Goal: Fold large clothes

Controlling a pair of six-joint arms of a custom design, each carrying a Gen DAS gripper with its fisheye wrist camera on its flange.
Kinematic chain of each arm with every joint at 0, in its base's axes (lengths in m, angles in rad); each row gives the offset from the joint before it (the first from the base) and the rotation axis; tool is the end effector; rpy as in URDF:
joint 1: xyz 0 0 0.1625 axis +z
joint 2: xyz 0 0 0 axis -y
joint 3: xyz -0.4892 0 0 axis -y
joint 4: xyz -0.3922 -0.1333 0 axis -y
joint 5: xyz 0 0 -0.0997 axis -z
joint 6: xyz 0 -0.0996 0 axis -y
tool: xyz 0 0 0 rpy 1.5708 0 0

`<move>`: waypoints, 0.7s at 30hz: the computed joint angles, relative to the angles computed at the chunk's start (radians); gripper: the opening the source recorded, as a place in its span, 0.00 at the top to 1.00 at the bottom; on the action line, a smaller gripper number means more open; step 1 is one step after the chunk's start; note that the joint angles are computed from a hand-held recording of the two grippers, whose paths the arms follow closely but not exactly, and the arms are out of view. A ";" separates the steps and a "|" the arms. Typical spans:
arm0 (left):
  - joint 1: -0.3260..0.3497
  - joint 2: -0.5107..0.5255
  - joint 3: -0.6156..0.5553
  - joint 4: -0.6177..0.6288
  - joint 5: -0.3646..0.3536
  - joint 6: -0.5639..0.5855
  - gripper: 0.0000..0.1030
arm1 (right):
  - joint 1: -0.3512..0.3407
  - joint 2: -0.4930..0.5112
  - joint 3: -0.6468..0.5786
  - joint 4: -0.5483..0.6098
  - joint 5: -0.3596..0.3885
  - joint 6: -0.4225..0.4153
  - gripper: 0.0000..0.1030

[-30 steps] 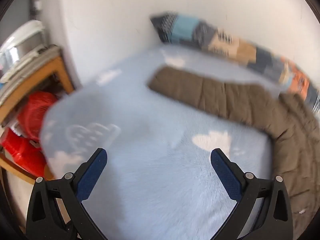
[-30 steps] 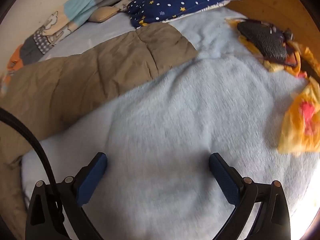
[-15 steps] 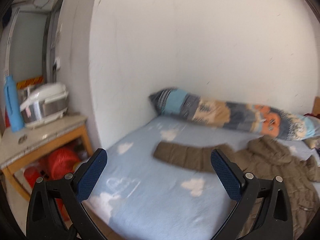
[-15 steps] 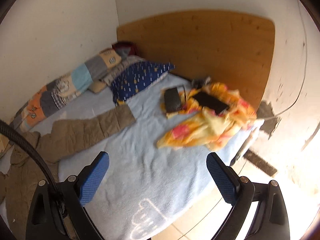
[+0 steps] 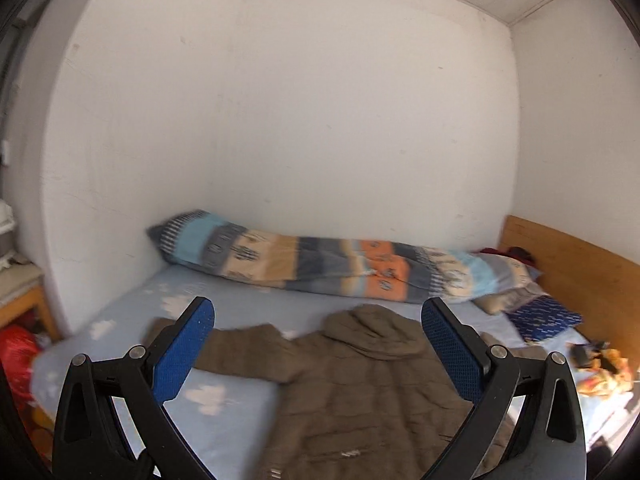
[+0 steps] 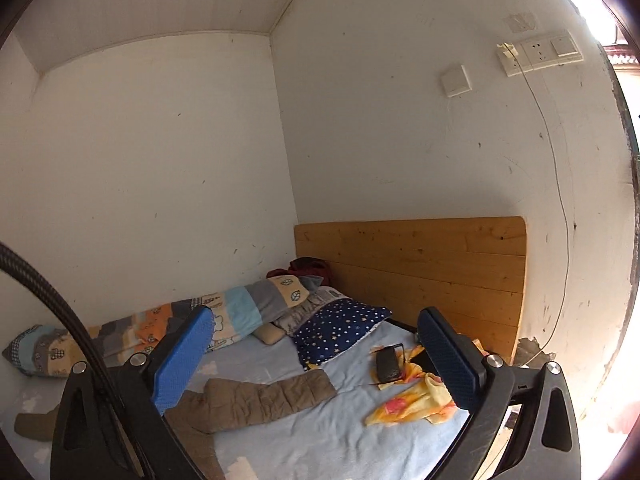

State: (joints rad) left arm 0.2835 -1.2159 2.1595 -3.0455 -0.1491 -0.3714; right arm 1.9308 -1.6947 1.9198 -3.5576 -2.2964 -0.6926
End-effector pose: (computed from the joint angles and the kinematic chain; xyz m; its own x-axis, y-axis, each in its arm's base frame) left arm -0.4091 -0.3606 0.3414 -0.7872 -0.0852 -0.6107 0.5818 0.2257 -0.7814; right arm 0.1954 -0.3283 0.6724 -0.7581 0.3798 0.5300 -0.5422 0.0844 -0.8360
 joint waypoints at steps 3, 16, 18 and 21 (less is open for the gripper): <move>0.006 0.052 -0.001 0.057 -0.055 -0.099 0.00 | 0.033 0.027 0.058 0.005 -0.014 0.030 0.00; 0.129 0.240 0.032 0.643 -0.167 -0.812 0.00 | -0.062 0.322 0.312 0.034 0.058 0.109 0.00; 0.152 0.263 0.023 0.678 -0.192 -0.830 0.00 | -0.067 0.368 0.326 0.035 0.061 0.107 0.00; 0.171 0.278 0.017 0.711 -0.183 -0.837 0.00 | -0.071 0.429 0.334 0.015 0.045 0.077 0.00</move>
State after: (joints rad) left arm 0.4548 -0.9381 2.1767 -2.3346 -0.3322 -1.2087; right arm 1.8593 -1.2656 2.2533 -3.5426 -2.2517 -0.6156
